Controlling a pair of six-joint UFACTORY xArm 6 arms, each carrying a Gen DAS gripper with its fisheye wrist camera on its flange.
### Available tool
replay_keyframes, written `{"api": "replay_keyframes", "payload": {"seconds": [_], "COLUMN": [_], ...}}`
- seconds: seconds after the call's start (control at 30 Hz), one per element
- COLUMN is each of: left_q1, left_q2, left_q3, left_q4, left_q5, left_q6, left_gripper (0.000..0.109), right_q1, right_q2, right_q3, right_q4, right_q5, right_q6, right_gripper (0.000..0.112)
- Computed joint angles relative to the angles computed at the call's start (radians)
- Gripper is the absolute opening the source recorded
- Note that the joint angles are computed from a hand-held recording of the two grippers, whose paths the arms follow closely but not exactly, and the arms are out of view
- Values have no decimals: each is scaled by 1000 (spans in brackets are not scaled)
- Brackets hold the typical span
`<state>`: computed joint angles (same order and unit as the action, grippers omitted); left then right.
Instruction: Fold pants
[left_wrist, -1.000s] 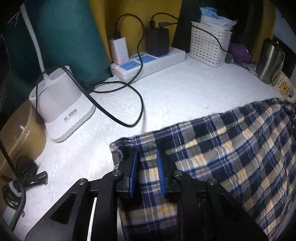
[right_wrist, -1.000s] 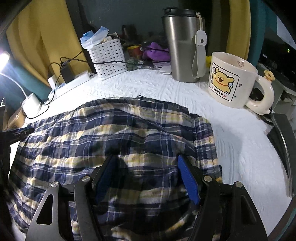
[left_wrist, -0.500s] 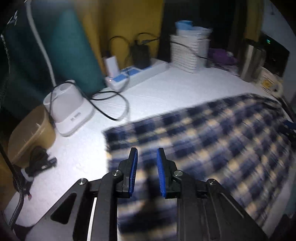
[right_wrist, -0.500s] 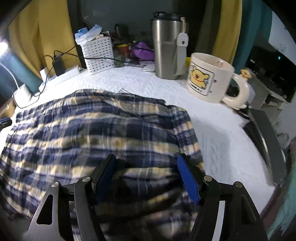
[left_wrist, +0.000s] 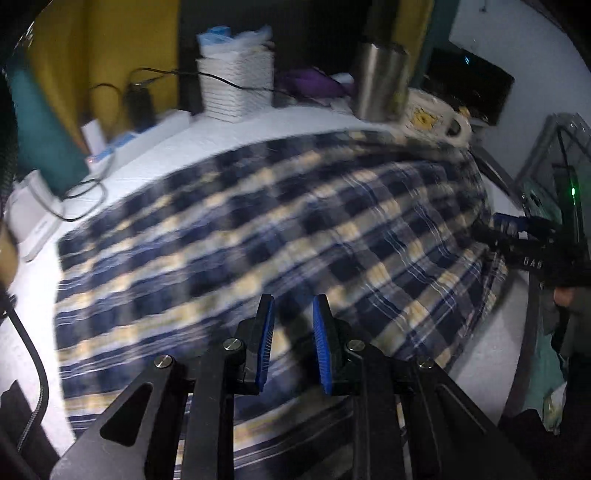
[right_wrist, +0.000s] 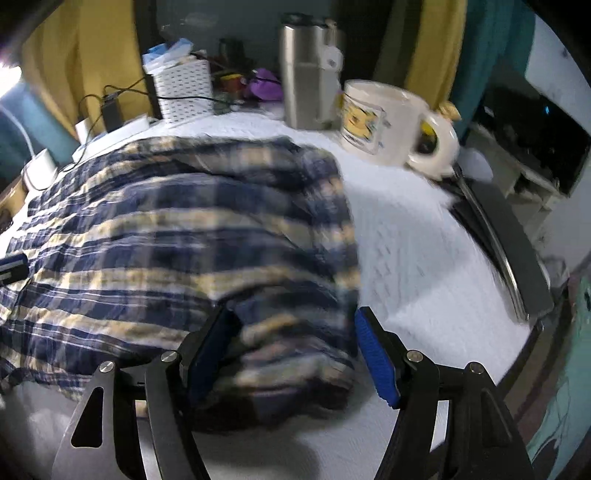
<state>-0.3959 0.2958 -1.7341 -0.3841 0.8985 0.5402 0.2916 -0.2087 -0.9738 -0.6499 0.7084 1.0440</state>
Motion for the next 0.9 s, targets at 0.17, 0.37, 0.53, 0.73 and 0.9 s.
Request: {"api": "replay_keyframes", "payload": {"seconds": [0.17,0.37,0.53,0.73,0.9], "left_q1": [-39,-23,2,39,77], "left_q2": [-27,-89,-156,-229,-287], "left_q3": [75,147,214,291,353], "left_q4": [107,67,26,-4,-25], "left_q5": [-47,-53,-92,-127,-156], "left_q6": [-32,-32,-19,-7,1], "left_gripper": [21,21,21,21,22], "right_q1": [6,13,45,102,142], "right_q2": [-31,-78,-115,-144,-150], "right_q3": [25,62,69,76,82], "right_q4": [-20,-27,-45,-70,-69], "right_q5": [1,-7,18,43,46], "right_q6": [12,47,79,126,158], "right_gripper": [70,72,75,85,86]}}
